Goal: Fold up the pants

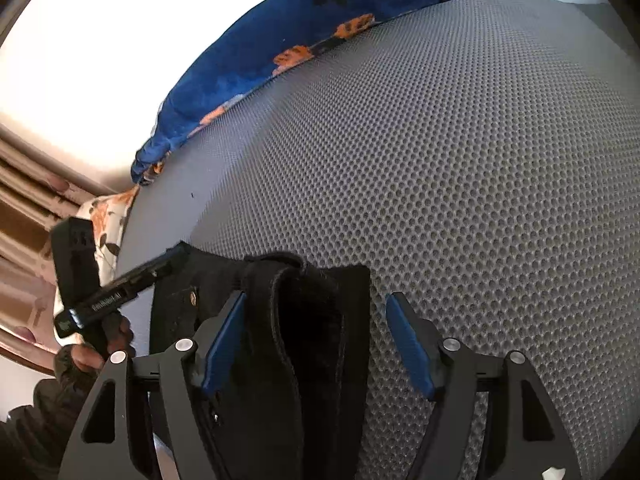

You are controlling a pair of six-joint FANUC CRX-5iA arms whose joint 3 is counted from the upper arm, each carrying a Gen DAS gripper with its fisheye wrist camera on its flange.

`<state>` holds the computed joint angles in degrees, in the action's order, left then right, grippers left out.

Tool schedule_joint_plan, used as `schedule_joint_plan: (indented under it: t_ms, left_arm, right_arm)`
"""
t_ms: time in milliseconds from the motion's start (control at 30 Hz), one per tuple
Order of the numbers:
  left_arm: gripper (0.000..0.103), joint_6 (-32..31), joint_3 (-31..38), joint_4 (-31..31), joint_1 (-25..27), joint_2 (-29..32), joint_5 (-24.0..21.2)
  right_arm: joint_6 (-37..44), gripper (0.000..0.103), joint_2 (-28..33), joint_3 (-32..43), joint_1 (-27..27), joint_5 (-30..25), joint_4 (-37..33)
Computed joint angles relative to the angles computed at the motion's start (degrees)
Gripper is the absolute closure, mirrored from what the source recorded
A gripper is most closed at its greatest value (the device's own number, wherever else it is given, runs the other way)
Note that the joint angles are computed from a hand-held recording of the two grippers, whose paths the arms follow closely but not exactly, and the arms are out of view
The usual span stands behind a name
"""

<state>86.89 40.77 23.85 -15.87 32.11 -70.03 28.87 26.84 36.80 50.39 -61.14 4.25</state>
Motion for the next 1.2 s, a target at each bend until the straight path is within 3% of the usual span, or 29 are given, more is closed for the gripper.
schedule_joint_plan:
  t_ms: [200, 433, 667, 767, 833, 900, 1200]
  left_arm:
    - [0.037, -0.16, -9.53, 5.24, 2.33, -7.26, 1.92]
    - [0.037, -1.69, -19.55, 9.04, 6.14, -13.39, -2.83]
    - [0.037, -3.16, -28.9, 13.77, 6.99, -17.07, -2.56]
    - [0.037, -2.09, -30.49, 14.02, 6.64, -17.31, -1.34]
    - [0.037, -2.63, -31.33, 14.57, 6.52, -17.73, -0.06]
    - [0.037, -2.83, -30.94, 14.53, 6.21, -17.34, 0.4]
    - [0.037, -2.3, -26.36, 13.4, 3.64, -13.88, 2.63]
  right_arm:
    - [2.24, 0.035, -3.45, -3.84, -0.06, 3.35, -3.23]
    - [7.53, 0.035, -7.14, -7.92, -1.33, 3.69, -12.83]
    - [12.93, 0.035, -9.14, -10.66, -2.17, 3.86, -20.4]
    - [13.29, 0.036, -10.66, -13.28, -2.35, 6.94, -21.18]
    - [14.76, 0.045, -11.44, -14.85, -3.08, 9.51, -23.63]
    - [15.22, 0.047, -11.81, -15.84, -3.47, 10.92, -24.39]
    - [24.05, 0.05, -9.29, -12.16, -6.47, 10.35, -32.73]
